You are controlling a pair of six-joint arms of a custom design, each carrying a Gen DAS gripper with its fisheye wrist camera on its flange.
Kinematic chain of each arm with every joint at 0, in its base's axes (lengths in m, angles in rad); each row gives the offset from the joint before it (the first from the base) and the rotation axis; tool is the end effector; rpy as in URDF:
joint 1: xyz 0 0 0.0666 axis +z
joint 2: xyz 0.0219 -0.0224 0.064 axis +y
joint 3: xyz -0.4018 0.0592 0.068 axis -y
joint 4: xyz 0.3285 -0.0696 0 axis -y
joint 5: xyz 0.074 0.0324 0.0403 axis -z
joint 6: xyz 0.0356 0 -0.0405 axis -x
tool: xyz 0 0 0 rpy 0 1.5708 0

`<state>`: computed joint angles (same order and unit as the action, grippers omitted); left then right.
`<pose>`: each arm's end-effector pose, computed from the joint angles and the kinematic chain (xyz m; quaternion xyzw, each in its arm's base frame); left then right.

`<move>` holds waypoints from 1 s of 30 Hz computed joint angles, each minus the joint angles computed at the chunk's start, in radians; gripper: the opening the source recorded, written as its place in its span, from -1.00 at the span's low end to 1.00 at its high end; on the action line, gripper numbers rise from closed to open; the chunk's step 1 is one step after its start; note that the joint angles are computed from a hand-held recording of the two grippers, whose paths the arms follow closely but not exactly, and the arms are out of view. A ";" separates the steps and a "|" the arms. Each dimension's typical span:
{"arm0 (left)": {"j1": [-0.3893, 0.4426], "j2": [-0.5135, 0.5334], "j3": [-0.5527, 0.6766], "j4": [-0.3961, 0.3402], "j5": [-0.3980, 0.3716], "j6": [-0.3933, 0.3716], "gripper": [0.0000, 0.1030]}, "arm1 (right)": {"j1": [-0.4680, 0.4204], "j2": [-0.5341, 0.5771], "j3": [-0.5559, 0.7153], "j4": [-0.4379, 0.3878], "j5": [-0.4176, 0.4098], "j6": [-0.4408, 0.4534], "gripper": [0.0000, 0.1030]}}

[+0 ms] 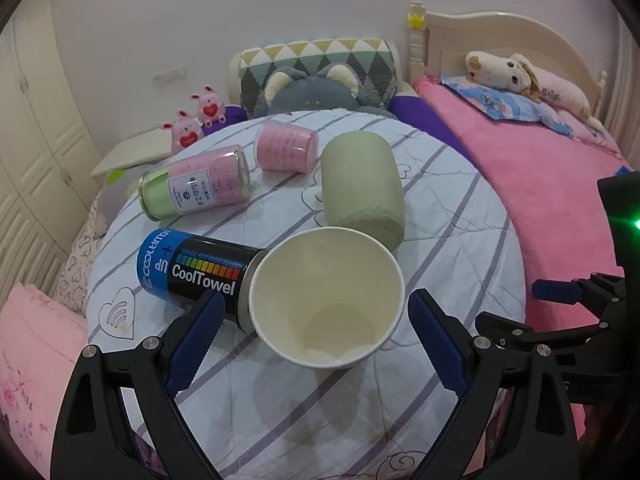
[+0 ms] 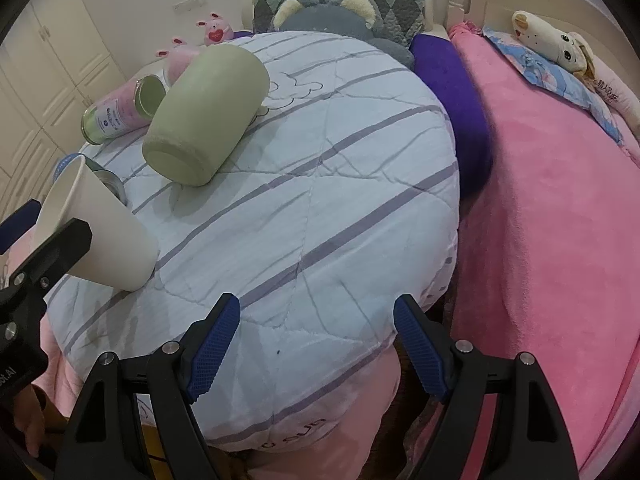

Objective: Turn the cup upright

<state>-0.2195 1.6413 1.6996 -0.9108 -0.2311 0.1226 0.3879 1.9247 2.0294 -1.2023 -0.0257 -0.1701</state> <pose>0.5066 -0.1051 0.4638 0.0046 0.9308 0.0469 0.3624 0.5565 0.2280 0.4206 -0.1086 0.9660 0.0766 0.2219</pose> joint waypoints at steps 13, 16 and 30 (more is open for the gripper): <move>0.025 -0.121 -0.140 0.070 0.050 -0.017 0.84 | 0.056 -0.105 -0.113 0.054 0.080 -0.055 0.56; 0.032 -0.157 -0.184 0.100 0.045 -0.028 0.86 | 0.077 -0.132 -0.145 0.074 0.106 -0.071 0.56; 0.080 -0.306 -0.392 0.313 0.069 -0.117 0.91 | 0.199 -0.279 -0.352 0.310 0.272 -0.131 0.57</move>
<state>-0.1390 1.3351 1.3077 -0.5982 -0.1624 0.0056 0.5868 1.6462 1.6779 -0.8920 0.2459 -0.3010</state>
